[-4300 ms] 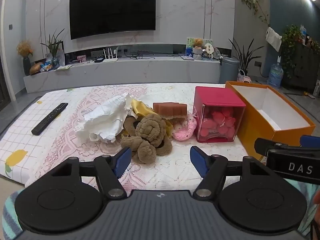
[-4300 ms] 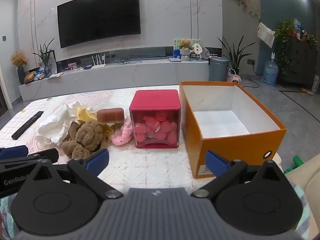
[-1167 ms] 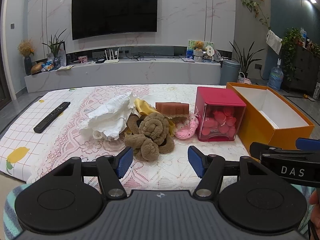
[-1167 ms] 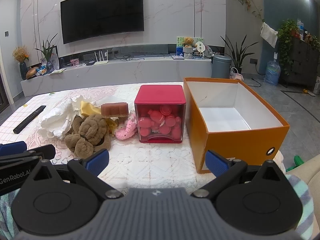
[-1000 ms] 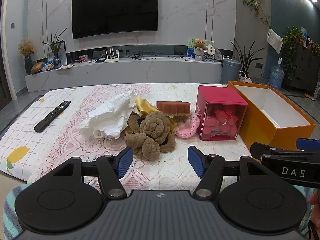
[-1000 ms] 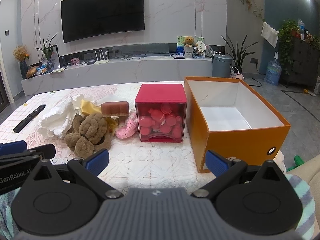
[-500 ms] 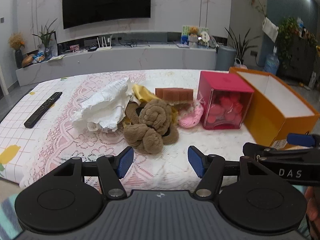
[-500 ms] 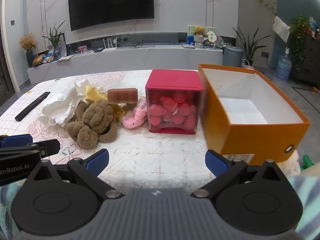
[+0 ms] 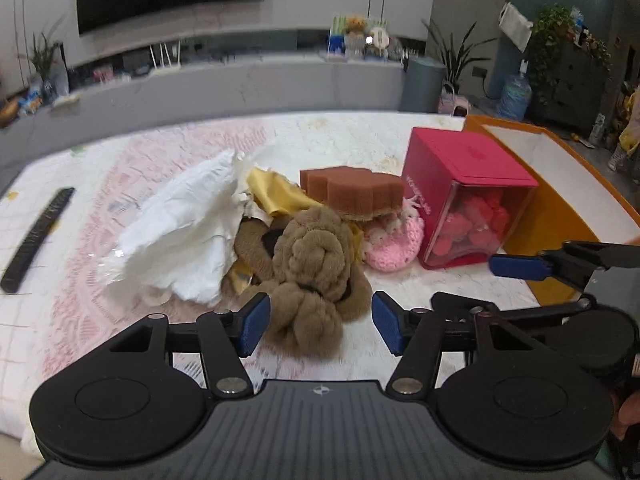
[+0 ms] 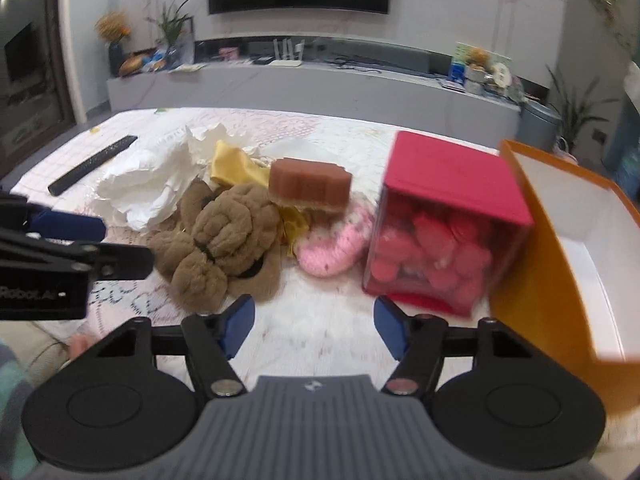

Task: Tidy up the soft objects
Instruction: 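Grasp the brown plush dog with the left tool while the right tool grasps the brown block, then lift the plush dog and brown block and carry both over the orange box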

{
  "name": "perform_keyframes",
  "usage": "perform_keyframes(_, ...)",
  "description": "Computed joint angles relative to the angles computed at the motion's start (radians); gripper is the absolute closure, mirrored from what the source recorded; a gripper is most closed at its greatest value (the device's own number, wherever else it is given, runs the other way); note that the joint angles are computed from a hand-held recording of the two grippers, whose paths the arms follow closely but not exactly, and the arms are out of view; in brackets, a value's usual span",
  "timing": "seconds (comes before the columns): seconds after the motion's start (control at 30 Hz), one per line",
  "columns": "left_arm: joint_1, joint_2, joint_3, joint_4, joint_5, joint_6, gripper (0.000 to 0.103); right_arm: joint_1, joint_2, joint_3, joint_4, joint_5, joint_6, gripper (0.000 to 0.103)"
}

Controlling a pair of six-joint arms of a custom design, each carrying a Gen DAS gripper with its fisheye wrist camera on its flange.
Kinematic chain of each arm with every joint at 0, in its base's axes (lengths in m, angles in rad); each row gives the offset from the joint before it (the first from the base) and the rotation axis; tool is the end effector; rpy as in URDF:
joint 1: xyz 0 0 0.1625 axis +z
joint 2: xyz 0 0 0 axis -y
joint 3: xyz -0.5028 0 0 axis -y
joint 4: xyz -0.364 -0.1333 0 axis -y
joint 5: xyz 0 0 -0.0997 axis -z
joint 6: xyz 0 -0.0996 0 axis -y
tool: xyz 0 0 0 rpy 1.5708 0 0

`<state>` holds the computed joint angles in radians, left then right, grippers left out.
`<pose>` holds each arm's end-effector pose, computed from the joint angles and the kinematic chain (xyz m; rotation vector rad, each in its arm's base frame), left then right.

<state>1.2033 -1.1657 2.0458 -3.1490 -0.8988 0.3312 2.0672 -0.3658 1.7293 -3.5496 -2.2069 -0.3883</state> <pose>-0.0177 -0.5895 0.3484 0.5238 2.3106 -0.8702 0.3853 -0.5557 -0.0217 0.8087 -2.2999 0.8124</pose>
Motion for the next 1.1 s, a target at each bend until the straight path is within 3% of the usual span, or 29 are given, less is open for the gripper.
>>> perform_keyframes(0.07, 0.018, 0.033, -0.056, 0.047, -0.009, 0.005, 0.033, -0.014, 0.011, -0.039, 0.040, 0.021, -0.022, 0.048)
perform_keyframes(0.2, 0.049, 0.097, -0.136, 0.085, -0.015, 0.037, 0.026, -0.041, 0.045, -0.111, 0.078, 0.038, -0.104, 0.051)
perform_keyframes(0.37, 0.075, 0.141, -0.160, 0.058, -0.018, 0.112, 0.023, -0.083, 0.060, -0.127, 0.073, 0.103, -0.148, 0.058)
perform_keyframes(0.53, 0.074, 0.186, -0.155, -0.022, 0.028, 0.221, 0.019, -0.102, 0.068, -0.134, 0.110, 0.122, -0.150, 0.060)
perform_keyframes(0.6, 0.073, 0.201, -0.147, -0.065, 0.048, 0.271, 0.022, -0.103, 0.072, -0.142, 0.121, 0.128, -0.156, 0.060)
perform_keyframes(0.67, 0.072, 0.202, -0.142, -0.082, 0.046, 0.285, 0.034, -0.101, 0.079, -0.146, 0.112, 0.124, -0.180, 0.060)
perform_keyframes(0.8, 0.073, 0.161, -0.132, -0.040, 0.006, 0.196, 0.043, -0.096, 0.081, -0.125, 0.047, 0.121, -0.224, 0.060)
perform_keyframes(0.93, 0.066, 0.117, -0.110, -0.022, -0.002, 0.126, 0.044, -0.075, 0.096, -0.117, -0.073, 0.124, -0.327, 0.057)
perform_keyframes(1.03, 0.062, 0.101, -0.098, -0.053, -0.002, 0.116, 0.044, -0.059, 0.116, -0.138, -0.143, 0.121, -0.444, 0.045)
perform_keyframes(1.1, 0.065, 0.098, -0.103, -0.059, -0.002, 0.111, 0.044, -0.050, 0.136, -0.168, -0.176, 0.105, -0.542, 0.045)
